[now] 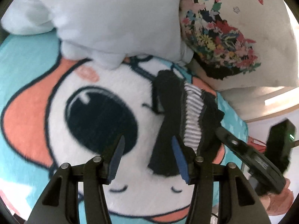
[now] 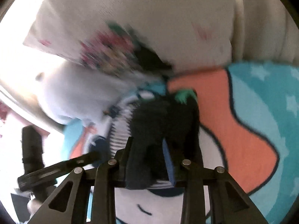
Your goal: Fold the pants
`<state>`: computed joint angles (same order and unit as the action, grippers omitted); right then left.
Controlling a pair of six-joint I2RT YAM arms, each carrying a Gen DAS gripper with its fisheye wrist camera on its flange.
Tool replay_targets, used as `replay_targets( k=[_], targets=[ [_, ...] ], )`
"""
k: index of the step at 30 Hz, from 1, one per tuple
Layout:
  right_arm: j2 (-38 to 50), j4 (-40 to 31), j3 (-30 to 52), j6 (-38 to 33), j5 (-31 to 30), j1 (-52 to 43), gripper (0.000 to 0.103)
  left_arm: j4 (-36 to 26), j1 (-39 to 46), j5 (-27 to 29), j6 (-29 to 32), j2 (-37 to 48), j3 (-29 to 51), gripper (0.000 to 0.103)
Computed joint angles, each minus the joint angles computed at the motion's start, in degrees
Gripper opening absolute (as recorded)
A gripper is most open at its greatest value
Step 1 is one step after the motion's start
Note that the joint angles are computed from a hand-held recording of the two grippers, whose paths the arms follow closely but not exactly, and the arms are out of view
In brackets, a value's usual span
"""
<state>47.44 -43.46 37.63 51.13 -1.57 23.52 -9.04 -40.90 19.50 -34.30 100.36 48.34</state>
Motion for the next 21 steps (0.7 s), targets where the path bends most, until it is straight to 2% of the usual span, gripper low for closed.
replay_targets(
  k=[4,7,12,16,21],
  targets=[
    [1.95,0.42,-3.18,1.9,1.53,0.28,0.033,0.13,-2.11,-3.66,0.15,-3.35,-3.17,0.052],
    [0.45,-1.35,-1.78,0.84,1.36,0.1,0.034,-0.78,-3.11,-5.62,-0.23,-7.02,-5.06,0.052],
    [-2.42,-5.01,1.68,4.43,5.57,4.93,0.044,-4.66,-5.18,-11.21,-1.4,-15.84,-7.97,0.052],
    [-6.23,-7.66,2.01,8.89,8.73,11.26,0.049,-9.99,-9.38,-18.6,-4.19,-22.64,-7.93,0.052],
    [-12.56,-14.63,1.77,16.05,14.37,22.56,0.05,-18.88,-21.14,-33.5,-10.58,-30.14,-5.19,0.052]
  ],
)
